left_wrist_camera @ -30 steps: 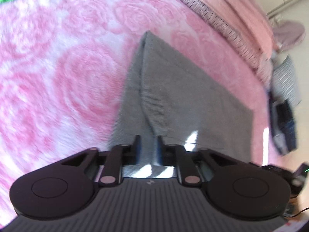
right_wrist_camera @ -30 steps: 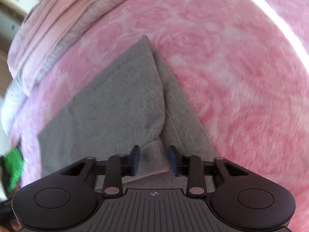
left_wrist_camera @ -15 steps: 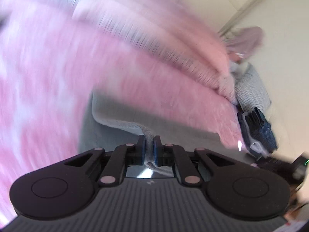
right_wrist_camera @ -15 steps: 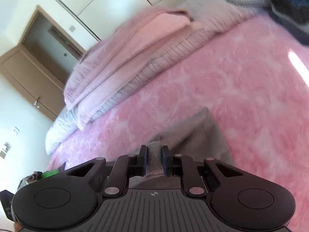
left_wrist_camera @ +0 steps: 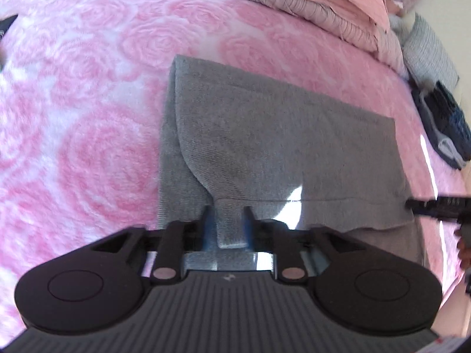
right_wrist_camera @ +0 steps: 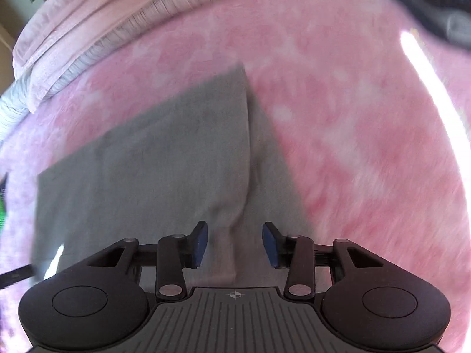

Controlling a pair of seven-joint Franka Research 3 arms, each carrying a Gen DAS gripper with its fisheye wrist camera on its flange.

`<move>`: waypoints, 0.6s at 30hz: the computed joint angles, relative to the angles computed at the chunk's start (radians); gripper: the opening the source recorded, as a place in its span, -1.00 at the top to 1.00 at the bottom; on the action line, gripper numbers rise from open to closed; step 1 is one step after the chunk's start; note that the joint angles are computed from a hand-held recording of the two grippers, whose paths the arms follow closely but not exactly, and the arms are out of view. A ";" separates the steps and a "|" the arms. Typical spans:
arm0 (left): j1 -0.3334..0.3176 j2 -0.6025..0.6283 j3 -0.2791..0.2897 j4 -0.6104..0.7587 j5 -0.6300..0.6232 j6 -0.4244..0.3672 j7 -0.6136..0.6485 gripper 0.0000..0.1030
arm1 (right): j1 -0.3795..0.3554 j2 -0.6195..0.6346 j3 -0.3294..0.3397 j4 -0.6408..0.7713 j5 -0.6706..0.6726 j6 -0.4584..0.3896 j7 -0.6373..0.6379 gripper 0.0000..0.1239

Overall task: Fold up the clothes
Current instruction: 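Open both grippers and release the folded skirt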

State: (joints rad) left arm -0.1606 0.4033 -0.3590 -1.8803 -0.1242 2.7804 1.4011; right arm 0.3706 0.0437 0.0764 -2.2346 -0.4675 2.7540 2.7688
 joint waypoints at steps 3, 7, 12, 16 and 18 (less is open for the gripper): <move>0.022 -0.012 -0.018 -0.008 -0.032 0.043 0.011 0.48 | 0.005 0.049 -0.011 0.055 -0.096 0.049 -0.029 0.38; 0.011 0.052 -0.015 0.081 0.003 0.063 0.036 0.48 | 0.008 0.169 -0.015 0.161 0.011 0.068 -0.243 0.38; -0.045 0.269 0.013 0.371 0.115 -0.092 0.121 0.48 | 0.009 0.312 -0.056 0.276 0.105 0.099 -0.398 0.39; -0.070 0.425 0.034 0.609 0.153 -0.203 0.189 0.54 | 0.027 0.361 -0.130 0.370 0.140 0.066 -0.462 0.39; -0.093 0.475 0.072 0.713 0.170 -0.222 0.174 0.54 | 0.004 0.373 -0.130 0.409 0.181 0.052 -0.563 0.39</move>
